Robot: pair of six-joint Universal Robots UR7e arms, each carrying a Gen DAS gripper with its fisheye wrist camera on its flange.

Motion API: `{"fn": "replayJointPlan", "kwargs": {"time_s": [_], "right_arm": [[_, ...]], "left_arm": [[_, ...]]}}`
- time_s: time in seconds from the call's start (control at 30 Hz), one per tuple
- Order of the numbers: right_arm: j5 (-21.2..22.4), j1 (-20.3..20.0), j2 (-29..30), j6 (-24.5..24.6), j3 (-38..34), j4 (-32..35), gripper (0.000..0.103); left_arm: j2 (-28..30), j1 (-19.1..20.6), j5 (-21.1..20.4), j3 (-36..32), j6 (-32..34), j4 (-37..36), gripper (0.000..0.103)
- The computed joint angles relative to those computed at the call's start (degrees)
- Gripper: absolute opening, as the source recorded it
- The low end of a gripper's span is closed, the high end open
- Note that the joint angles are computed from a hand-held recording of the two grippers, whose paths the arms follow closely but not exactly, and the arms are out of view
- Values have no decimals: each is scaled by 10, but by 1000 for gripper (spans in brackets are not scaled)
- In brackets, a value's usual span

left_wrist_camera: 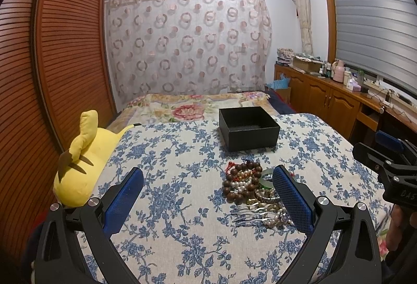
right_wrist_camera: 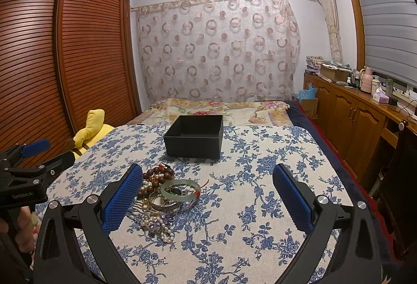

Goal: Organize jewelry

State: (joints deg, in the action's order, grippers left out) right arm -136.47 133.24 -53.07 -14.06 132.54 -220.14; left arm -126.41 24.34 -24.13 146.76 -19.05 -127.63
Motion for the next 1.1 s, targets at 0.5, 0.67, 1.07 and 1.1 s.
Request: {"fn": "replayJointPlan", "kwargs": {"time_s": [0.5,0.67,1.07,1.1], "right_arm": [[0,0,-1,0,1,1,101],[0,1,0,0,1,1,101],[-1,2,-1,1,1,1,101],[-1,2,-1,1,1,1,101]], "left_arm": [[-6,-9,5,-3,-10,12,96],[-6,-9,5,-3,-10,11,96],[-7,-9,5,-3,-7,10,96],[-8,-9,5,-2,-8,10,96]]}}
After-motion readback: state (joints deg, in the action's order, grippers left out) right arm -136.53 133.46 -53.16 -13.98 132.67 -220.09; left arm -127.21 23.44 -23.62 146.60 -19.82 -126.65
